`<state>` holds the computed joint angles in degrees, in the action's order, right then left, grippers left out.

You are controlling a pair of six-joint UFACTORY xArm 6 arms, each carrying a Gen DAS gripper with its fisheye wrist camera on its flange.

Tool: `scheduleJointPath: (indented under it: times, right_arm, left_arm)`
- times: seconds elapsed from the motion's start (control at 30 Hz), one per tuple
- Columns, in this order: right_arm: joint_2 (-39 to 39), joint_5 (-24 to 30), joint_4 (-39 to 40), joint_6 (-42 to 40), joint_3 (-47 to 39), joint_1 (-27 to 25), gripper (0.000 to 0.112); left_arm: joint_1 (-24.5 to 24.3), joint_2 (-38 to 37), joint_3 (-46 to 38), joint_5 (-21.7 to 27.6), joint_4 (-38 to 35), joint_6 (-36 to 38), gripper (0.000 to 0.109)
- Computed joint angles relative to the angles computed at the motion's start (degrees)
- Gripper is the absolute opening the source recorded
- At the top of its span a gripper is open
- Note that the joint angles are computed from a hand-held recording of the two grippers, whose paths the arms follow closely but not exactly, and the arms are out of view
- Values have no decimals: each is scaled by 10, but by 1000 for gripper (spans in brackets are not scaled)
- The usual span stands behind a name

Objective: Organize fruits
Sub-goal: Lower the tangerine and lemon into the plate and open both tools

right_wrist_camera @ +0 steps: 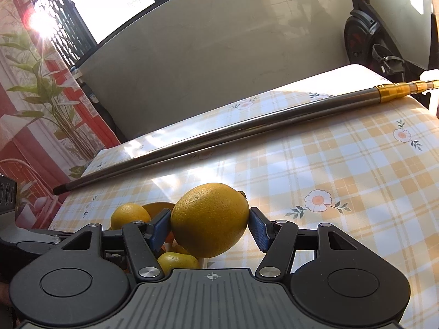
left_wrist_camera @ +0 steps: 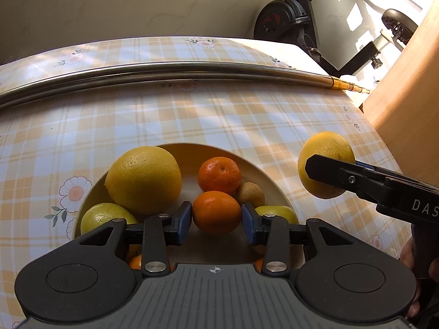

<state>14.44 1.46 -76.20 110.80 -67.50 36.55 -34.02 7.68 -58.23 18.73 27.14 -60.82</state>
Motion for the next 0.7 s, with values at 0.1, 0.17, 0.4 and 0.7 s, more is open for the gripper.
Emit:
scheduleJointPath:
  times: [0.1, 0.17, 0.4, 0.7]
  right_arm:
    - [2, -4, -7, 10, 0, -4, 57]
    - [4, -6, -11, 13, -1, -6, 57]
    - [4, -8, -17, 17, 0, -7, 57]
    - [13, -20, 79, -99, -5, 8, 57]
  left_arm:
    - [4, 7, -3, -15, -13, 8, 41]
    - [7, 11, -3, -27, -27, 13, 43]
    - [15, -11, 21, -59, -6, -22, 47]
    - [28, -107, 57, -10, 222, -205, 48]
